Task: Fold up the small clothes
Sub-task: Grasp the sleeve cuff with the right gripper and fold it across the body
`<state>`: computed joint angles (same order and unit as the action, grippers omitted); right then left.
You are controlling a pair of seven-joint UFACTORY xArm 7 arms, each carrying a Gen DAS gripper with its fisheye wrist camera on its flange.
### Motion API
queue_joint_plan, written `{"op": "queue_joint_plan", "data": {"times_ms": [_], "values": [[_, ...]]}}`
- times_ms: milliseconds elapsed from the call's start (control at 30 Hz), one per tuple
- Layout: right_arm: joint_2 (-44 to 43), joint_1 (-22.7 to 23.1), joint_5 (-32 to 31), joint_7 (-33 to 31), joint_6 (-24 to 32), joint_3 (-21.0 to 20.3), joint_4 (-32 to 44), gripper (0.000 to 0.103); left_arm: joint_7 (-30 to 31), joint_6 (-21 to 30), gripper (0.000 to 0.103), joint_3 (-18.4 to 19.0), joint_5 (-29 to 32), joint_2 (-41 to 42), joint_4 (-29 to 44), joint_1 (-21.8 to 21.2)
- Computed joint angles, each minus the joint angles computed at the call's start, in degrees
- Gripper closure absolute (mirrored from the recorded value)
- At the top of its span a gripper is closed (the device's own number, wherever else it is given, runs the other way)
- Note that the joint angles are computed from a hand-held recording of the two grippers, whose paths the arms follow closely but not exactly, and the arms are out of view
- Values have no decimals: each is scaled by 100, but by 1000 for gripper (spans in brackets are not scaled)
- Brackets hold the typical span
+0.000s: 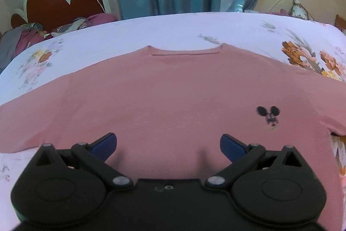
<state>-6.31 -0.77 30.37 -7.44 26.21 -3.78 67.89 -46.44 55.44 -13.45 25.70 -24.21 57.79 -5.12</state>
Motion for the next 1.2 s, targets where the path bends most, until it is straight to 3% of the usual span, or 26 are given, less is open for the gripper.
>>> {"op": "queue_joint_plan", "data": {"times_ms": [133,267,500,633,733,767,833,867,933,967,1000,1067,1133,1200], "values": [[-229,621,354,-516,103,381,34,95,251,-348,3,313,-106,-530,-558,111],[-154,1305,196,-464,33,878,129,95,725,-621,3,667,-406,-1066,-1025,313],[503,2356,-1065,299,-176,1712,455,96,1723,-1033,3,1302,-1078,-2006,-1716,692],[903,2776,-1651,609,-283,1894,450,96,2186,-1220,3,1471,-1451,-2248,-1982,887],[1151,3082,-2697,1576,-118,1850,517,94,2398,-1393,3,1557,-1826,-2229,-2083,931],[1142,3135,-2951,1725,-236,1827,434,83,2467,-1485,3,1568,-1943,-2186,-2098,914],[950,3112,-3423,1973,-476,1906,195,41,2612,-1634,3,1589,-2141,-2095,-2106,880],[776,3258,-3657,2103,-617,1741,-3,15,2649,-1743,3,1581,-2273,-1998,-2091,825],[450,3075,-3406,1970,-560,1819,-311,16,2756,-2003,6,1630,-2638,-1775,-2064,582],[273,3185,-2921,1741,-545,1630,-499,27,2870,-2197,9,1704,-2880,-1657,-2070,381],[31,3054,-2529,1638,-421,1665,-713,51,2968,-2403,16,1754,-3136,-1514,-2080,165],[-343,2881,-2264,1789,-253,1554,-1050,69,3102,-2657,30,1784,-3547,-1160,-2015,-154],[-760,2650,-2224,1994,-155,1467,-1392,71,3281,-2819,50,1795,-3857,-752,-1886,-409],[-1194,2367,-2424,2221,12,1421,-1713,71,3402,-3085,51,1813,-4219,-407,-1792,-619]]}}
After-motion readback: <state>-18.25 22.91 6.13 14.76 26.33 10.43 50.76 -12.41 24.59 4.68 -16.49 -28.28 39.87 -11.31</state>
